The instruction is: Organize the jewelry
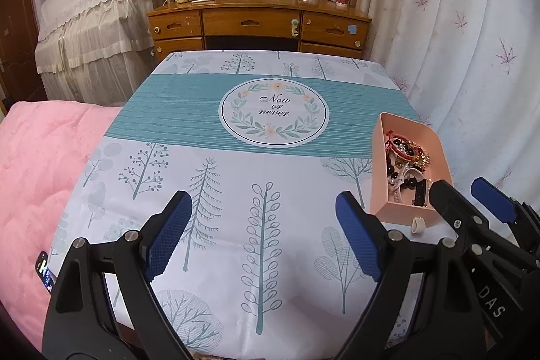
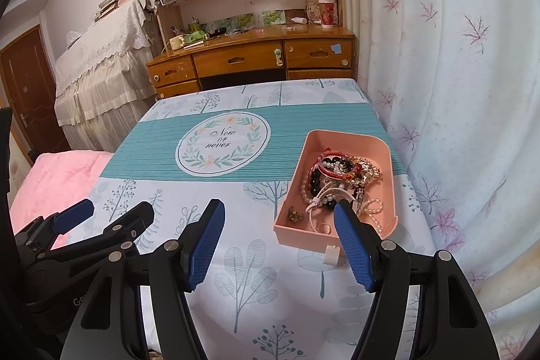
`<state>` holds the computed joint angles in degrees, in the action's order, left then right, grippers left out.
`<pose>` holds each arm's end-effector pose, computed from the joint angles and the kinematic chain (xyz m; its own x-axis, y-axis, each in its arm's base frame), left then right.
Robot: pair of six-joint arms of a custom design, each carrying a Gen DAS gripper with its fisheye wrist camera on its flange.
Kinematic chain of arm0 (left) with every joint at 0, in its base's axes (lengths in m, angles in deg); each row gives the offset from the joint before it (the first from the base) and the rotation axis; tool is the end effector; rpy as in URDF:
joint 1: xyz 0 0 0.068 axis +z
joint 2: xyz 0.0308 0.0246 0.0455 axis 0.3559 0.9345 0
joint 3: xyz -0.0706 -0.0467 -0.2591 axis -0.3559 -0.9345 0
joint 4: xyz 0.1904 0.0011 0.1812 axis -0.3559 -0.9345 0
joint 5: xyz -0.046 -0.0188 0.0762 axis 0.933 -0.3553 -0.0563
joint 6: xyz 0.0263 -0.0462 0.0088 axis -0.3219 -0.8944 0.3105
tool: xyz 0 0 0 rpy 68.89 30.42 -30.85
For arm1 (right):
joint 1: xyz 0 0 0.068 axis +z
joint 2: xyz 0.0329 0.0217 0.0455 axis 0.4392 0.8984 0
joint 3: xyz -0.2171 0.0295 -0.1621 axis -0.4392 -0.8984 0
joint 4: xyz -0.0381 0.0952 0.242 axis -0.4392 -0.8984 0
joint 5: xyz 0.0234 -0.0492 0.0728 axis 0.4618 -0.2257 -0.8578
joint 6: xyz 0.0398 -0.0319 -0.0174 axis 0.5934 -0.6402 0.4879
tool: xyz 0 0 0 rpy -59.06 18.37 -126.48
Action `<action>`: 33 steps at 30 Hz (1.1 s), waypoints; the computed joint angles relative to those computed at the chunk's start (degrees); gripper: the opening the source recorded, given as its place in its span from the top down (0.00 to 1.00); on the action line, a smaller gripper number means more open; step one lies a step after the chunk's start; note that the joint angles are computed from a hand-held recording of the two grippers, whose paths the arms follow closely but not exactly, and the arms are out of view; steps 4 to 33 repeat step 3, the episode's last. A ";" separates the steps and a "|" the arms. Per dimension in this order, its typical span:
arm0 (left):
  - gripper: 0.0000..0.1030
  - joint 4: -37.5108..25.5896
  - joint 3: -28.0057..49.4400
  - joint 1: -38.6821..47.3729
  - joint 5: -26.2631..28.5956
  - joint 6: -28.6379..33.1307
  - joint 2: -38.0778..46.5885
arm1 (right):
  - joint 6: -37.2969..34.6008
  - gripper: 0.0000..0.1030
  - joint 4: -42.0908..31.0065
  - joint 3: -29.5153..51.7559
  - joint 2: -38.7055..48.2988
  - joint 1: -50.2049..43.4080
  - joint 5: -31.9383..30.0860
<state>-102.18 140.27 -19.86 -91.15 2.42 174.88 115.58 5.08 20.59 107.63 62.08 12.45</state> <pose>0.2839 -0.2287 0.3418 -0.7225 0.0685 -0.6880 0.1496 0.9870 -0.0588 0.1984 0.1217 0.3680 -0.6525 0.1509 -0.7426 0.1722 0.9839 0.0486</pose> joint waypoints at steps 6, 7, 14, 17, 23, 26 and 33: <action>0.17 0.32 -0.44 0.54 0.97 0.10 0.03 | 0.07 0.34 0.29 -0.38 0.19 -0.01 0.02; 0.17 0.32 -0.44 0.54 0.97 0.10 0.03 | 0.07 0.34 0.29 -0.38 0.19 -0.01 0.02; 0.17 0.32 -0.44 0.54 0.97 0.10 0.03 | 0.07 0.34 0.29 -0.38 0.19 -0.01 0.02; 0.17 0.32 -0.44 0.54 0.97 0.10 0.03 | 0.07 0.34 0.29 -0.38 0.19 -0.01 0.02; 0.17 0.32 -0.44 0.54 0.97 0.10 0.03 | 0.07 0.34 0.29 -0.38 0.19 -0.01 0.02; 0.17 0.32 -0.44 0.54 0.97 0.10 0.03 | 0.07 0.34 0.29 -0.38 0.19 -0.01 0.02; 0.17 0.32 -0.44 0.54 0.97 0.10 0.03 | 0.07 0.34 0.29 -0.38 0.19 -0.01 0.02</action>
